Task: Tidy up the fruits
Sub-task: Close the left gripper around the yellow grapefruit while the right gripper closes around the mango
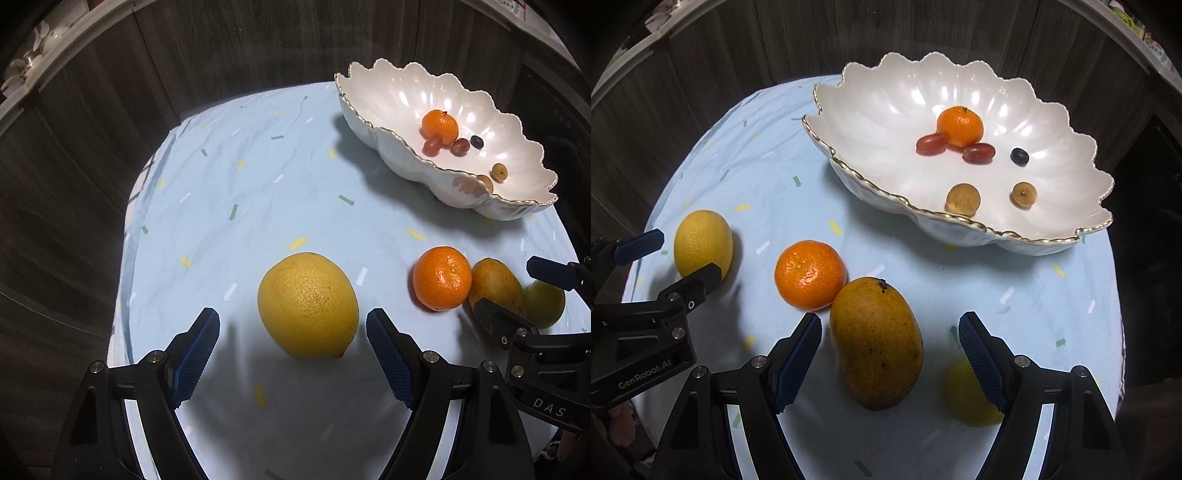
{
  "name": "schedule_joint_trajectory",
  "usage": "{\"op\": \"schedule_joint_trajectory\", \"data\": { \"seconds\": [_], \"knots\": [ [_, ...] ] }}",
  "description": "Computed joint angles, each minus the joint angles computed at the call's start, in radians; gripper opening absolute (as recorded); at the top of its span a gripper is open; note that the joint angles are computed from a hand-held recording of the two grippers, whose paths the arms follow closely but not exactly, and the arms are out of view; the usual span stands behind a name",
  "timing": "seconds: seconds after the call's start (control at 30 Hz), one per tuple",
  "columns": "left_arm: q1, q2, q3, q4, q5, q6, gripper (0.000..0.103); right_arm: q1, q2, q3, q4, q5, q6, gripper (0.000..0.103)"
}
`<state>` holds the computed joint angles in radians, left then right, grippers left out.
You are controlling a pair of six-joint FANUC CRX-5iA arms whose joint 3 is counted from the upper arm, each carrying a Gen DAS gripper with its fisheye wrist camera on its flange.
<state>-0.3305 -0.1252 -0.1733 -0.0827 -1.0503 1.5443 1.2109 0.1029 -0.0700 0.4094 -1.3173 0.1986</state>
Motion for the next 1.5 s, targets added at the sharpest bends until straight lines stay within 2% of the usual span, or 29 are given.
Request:
{"op": "schedule_joint_trajectory", "data": {
  "seconds": [0.23, 0.37, 0.47, 0.57, 0.7, 1.03, 1.5],
  "knots": [
    [0.006, 0.021, -0.002, 0.023, -0.002, 0.003, 0.079, -0.017, 0.015, 0.007, -0.023, 0.005, 0.025, 0.077],
    [0.013, 0.037, -0.004, 0.041, -0.005, 0.003, 0.069, -0.024, 0.021, 0.006, -0.021, 0.009, 0.033, 0.077],
    [0.015, 0.047, -0.005, 0.044, -0.006, 0.010, 0.066, -0.027, 0.032, 0.014, -0.023, 0.004, 0.053, 0.076],
    [0.021, 0.052, -0.009, 0.057, -0.005, 0.006, 0.061, -0.036, 0.043, 0.022, -0.031, 0.013, 0.083, 0.070],
    [0.022, 0.050, -0.018, 0.072, 0.006, -0.006, 0.055, -0.041, 0.041, 0.023, -0.044, 0.052, 0.107, 0.053],
    [0.022, 0.039, -0.028, 0.079, 0.012, -0.001, 0.053, -0.031, 0.036, 0.009, -0.026, 0.064, 0.061, 0.050],
    [-0.008, -0.002, -0.026, 0.076, -0.004, 0.018, 0.052, 0.002, -0.055, -0.057, 0.011, 0.046, -0.025, 0.050]
  ]
}}
